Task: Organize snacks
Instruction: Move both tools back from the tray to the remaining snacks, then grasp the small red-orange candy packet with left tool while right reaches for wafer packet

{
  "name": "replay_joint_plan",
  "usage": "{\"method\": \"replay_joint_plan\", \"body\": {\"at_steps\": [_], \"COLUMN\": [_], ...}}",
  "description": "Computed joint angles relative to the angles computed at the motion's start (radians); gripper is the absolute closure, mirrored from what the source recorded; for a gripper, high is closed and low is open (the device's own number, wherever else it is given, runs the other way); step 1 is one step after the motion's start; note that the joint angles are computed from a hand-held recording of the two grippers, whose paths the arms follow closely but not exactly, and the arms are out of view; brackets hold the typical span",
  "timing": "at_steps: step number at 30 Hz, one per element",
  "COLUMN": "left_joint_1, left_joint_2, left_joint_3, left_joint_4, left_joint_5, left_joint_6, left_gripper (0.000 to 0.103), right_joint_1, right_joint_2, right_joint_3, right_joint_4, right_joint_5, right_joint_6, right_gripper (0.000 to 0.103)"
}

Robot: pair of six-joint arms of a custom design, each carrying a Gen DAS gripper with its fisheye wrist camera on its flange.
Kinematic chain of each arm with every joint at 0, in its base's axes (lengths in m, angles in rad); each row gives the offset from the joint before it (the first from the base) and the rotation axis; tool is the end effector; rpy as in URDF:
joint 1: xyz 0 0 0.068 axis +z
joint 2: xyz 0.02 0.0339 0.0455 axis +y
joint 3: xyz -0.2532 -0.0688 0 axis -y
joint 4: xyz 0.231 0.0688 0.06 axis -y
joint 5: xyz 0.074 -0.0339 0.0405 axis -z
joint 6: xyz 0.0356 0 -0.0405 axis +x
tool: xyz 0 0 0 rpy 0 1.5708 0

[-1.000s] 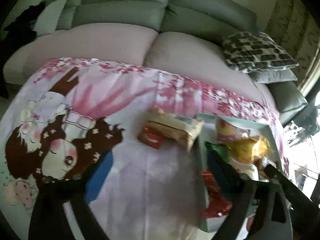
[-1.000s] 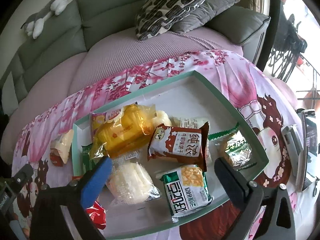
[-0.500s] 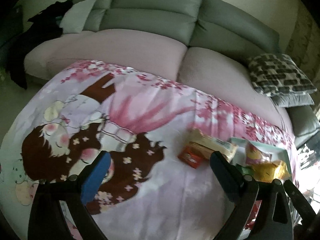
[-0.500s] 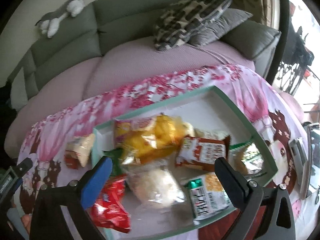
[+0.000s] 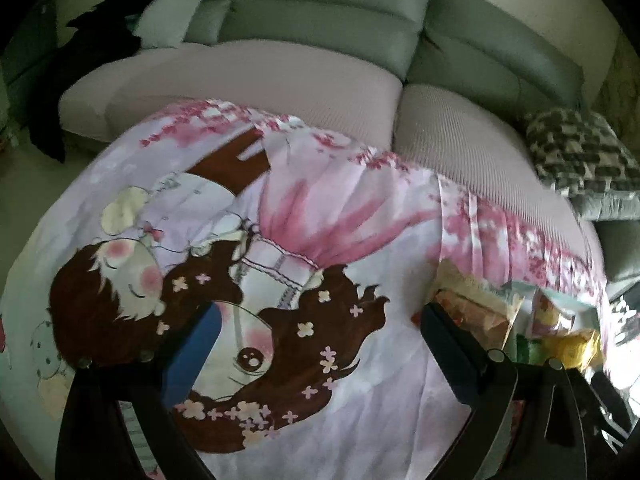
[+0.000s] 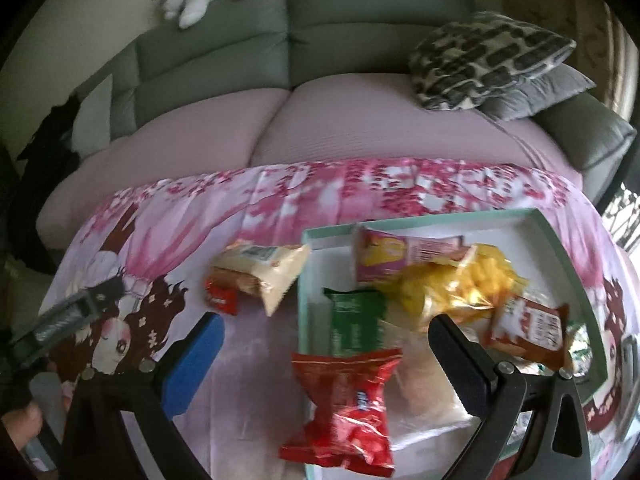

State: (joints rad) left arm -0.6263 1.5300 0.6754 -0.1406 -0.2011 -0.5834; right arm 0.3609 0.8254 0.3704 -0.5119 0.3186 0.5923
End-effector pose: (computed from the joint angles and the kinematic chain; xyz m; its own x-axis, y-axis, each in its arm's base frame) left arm 0.2196 -0.1501 0.1403 -0.8351 -0.0621 -0.5466 0.0314 0.9866 -0.1600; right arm 0.1381 0.0402 0.1632 -0.7332 0.2899 -0.6151 0.2898 0.9515 0.1031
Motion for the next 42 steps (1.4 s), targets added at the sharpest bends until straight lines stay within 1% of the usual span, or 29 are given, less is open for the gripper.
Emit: {"method": "replay_joint_plan", "body": {"at_steps": [3, 8, 12, 14, 16, 20, 25, 29, 32, 33, 34, 36, 39, 42], "left_joint_1": [0.002, -0.011, -0.014, -0.023, -0.036, -0.055, -0.073, -0.075, -0.079, -0.078, -0.078, -0.077, -0.076, -0.055], "left_joint_2": [0.071, 0.141, 0.194, 0.225, 0.252, 0.288, 0.344, 0.391, 0.407, 0.409, 0.409, 0.414, 0.415, 0.405], "left_joint_3": [0.031, 0.058, 0.076, 0.095, 0.114, 0.138, 0.179, 0.207, 0.212, 0.212, 0.209, 0.207, 0.203, 0.189], "left_joint_4": [0.024, 0.066, 0.114, 0.12, 0.13, 0.159, 0.17, 0.179, 0.191, 0.196, 0.205, 0.219, 0.23, 0.238], "left_joint_5": [0.029, 0.064, 0.129, 0.141, 0.15, 0.176, 0.2, 0.226, 0.236, 0.241, 0.248, 0.264, 0.273, 0.304], "left_joint_6": [0.033, 0.079, 0.103, 0.121, 0.142, 0.179, 0.22, 0.233, 0.244, 0.247, 0.25, 0.254, 0.264, 0.26], "left_gripper": [0.004, 0.004, 0.005, 0.011, 0.024, 0.026, 0.04, 0.045, 0.052, 0.057, 0.063, 0.071, 0.079, 0.082], "right_joint_1": [-0.019, -0.126, -0.139, -0.139, -0.135, -0.161, -0.205, -0.233, -0.236, -0.234, -0.232, -0.228, -0.217, -0.196], "right_joint_2": [0.038, 0.117, 0.217, 0.252, 0.255, 0.261, 0.308, 0.353, 0.394, 0.4, 0.413, 0.433, 0.453, 0.481], "right_joint_3": [0.017, 0.061, 0.137, 0.178, 0.196, 0.204, 0.199, 0.196, 0.205, 0.207, 0.212, 0.22, 0.228, 0.242], "right_joint_4": [0.023, 0.054, 0.048, 0.027, 0.011, 0.009, 0.04, 0.075, 0.096, 0.098, 0.103, 0.111, 0.12, 0.13], "right_joint_5": [-0.019, -0.142, -0.147, -0.131, -0.11, -0.132, -0.172, -0.201, -0.21, -0.209, -0.208, -0.213, -0.216, -0.203], "right_joint_6": [-0.024, -0.144, -0.253, -0.299, -0.318, -0.335, -0.359, -0.378, -0.397, -0.4, -0.404, -0.41, -0.411, -0.412], "right_gripper": [0.0, 0.0, 0.0, 0.0, 0.0, 0.0, 0.0, 0.0, 0.001, 0.001, 0.001, 0.002, 0.002, 0.002]}}
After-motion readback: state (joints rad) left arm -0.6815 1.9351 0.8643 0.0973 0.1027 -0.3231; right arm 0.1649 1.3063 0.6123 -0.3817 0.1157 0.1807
